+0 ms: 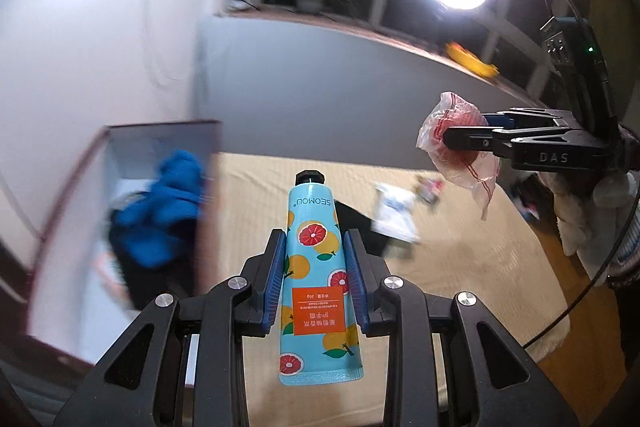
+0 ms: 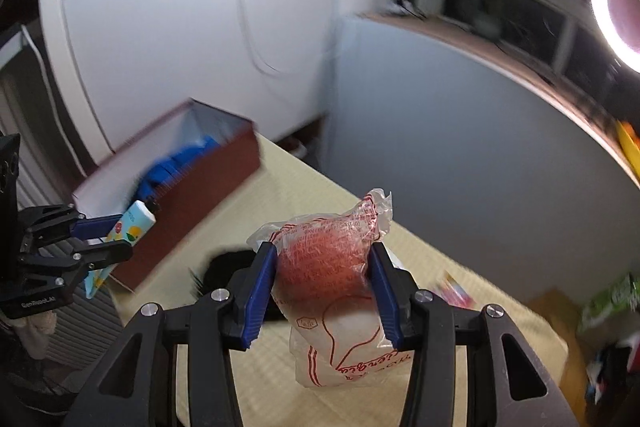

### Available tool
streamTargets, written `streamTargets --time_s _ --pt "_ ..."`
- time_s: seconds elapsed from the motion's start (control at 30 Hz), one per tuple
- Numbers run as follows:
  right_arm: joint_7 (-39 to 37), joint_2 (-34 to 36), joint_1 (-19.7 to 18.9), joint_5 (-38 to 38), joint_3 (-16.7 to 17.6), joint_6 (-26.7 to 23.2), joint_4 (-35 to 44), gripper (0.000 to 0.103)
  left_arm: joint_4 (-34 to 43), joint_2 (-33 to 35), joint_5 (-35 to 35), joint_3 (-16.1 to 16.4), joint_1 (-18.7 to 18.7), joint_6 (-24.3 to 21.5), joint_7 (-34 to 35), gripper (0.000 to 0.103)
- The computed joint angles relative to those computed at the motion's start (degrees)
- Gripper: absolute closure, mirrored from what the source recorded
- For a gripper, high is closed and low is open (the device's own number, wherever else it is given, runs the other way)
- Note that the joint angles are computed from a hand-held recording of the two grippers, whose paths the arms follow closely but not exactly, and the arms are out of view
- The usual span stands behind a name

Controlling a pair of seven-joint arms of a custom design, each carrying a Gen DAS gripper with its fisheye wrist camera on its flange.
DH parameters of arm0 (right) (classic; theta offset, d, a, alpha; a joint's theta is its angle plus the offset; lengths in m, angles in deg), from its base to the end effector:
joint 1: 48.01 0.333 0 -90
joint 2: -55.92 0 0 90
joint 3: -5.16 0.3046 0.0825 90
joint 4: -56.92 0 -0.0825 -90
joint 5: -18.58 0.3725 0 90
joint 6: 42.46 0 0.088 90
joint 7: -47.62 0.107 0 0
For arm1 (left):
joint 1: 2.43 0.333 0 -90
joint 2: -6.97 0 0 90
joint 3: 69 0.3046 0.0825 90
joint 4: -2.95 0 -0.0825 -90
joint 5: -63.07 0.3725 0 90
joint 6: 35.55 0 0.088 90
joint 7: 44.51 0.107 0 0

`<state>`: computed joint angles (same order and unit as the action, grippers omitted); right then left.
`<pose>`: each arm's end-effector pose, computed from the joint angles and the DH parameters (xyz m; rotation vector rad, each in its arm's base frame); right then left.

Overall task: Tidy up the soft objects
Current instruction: 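Carry the tube and the bag over the shoebox with both grippers, then open both grippers to drop the tube and bag into the shoebox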

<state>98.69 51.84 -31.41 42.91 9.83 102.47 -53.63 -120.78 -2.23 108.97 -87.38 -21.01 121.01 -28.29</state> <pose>0.5383 0.2063 0.5861 -2.2564 0.9316 -0.4212 0.4101 -0.3528 0.5302 -1.7479 1.7537 -1.0081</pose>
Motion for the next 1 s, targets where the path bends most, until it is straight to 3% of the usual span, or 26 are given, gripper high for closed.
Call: streamTargets --time_s 0.37,0.67,0.87,0.93,1.0 --pt "5.02 14.68 8.81 -1.09 4.46 -5.41 19.05 0.06 -12.18 -13.24 -1.97 1.61 3.89 -6.12 -0.4 0.075" --pt "13.41 25.67 15.56 -7.74 3.62 -8.84 31.03 0.06 -14.21 -13.4 -2.52 1.46 5.61 -6.78 -0.8 0.075" --pt "15.23 28.74 16.69 -8.33 3.29 -10.49 34.65 0.058 -13.9 -12.68 -1.07 1.35 6.42 -7.45 -1.61 0.075" --pt "16.51 28.41 17.59 -9.93 2.52 -8.59 33.89 0.058 -13.54 -12.26 -0.77 1.34 6.52 -7.65 -1.54 0.075" --pt "16.22 28.76 17.15 -9.33 2.89 -9.29 34.77 0.05 -13.21 -11.96 -0.5 1.28 6.63 -8.01 -1.8 0.074"
